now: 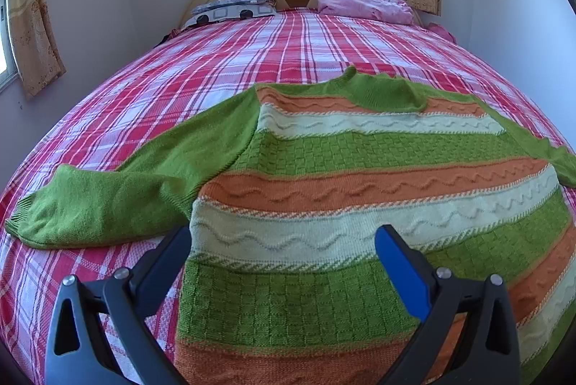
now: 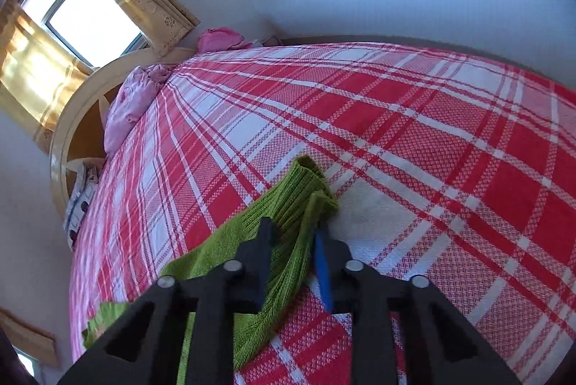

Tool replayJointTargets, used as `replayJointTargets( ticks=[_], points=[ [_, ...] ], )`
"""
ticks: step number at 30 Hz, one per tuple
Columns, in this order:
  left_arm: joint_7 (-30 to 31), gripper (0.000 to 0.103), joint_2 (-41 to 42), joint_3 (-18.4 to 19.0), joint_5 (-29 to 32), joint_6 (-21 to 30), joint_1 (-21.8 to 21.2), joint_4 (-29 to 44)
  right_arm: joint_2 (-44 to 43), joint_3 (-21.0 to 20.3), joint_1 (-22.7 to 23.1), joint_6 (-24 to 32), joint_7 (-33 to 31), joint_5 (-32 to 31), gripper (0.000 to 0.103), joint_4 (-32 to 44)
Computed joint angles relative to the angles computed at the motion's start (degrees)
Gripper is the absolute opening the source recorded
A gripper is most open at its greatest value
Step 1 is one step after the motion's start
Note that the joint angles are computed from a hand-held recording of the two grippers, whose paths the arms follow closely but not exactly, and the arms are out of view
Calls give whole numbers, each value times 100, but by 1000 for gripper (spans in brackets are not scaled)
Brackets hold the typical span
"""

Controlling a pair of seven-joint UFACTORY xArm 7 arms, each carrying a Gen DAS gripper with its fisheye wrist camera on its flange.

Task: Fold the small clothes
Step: 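Lift the held sleeve with the right gripper and fold it across the sweater body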

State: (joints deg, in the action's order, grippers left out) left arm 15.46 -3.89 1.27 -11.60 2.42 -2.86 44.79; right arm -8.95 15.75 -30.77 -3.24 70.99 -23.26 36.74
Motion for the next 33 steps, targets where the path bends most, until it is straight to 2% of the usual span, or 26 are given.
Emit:
replayJointTargets(
  ticks=[1, 5, 8, 12, 15, 19, 21, 25, 33],
  points=[
    [48, 103, -12, 15, -60, -7, -21, -15, -17, -161, 188, -55, -110, 90, 15, -23],
    [234, 103, -33, 67, -275, -34, -99, -31, -190, -16, 172, -193, -405, 221, 11, -39],
    [459, 103, -63, 131, -546, -38, -192, -34, -385, -240, 629, -188, -737, 526, 10, 4],
    [1116, 103, -161, 338, -1336, 83, -437, 7, -577, -14, 790, -33, -1050, 751, 10, 296],
    [1842, 103, -254, 560, -2167, 127, -688, 61, -633, 312, 836, 155, -1154, 741, 10, 701],
    [2123, 103, -255, 527, -2350, -2, -633, 130, -507, 673, 847, 427, -1004, 342, 10, 1326],
    [2486, 103, -230, 650, -2678, 13, -747, 237, -357, 859, 828, 575, -813, 21, 10, 1691],
    [2738, 103, -144, 592, -2847, 53, -623, 385, 78, 1161, 876, 871, -336, -760, 9, 2451],
    [3623, 103, -93, 472, -3850, 243, -468, 479, 983, 1203, 1606, 1317, 151, -1837, 9, 3680]
  ],
)
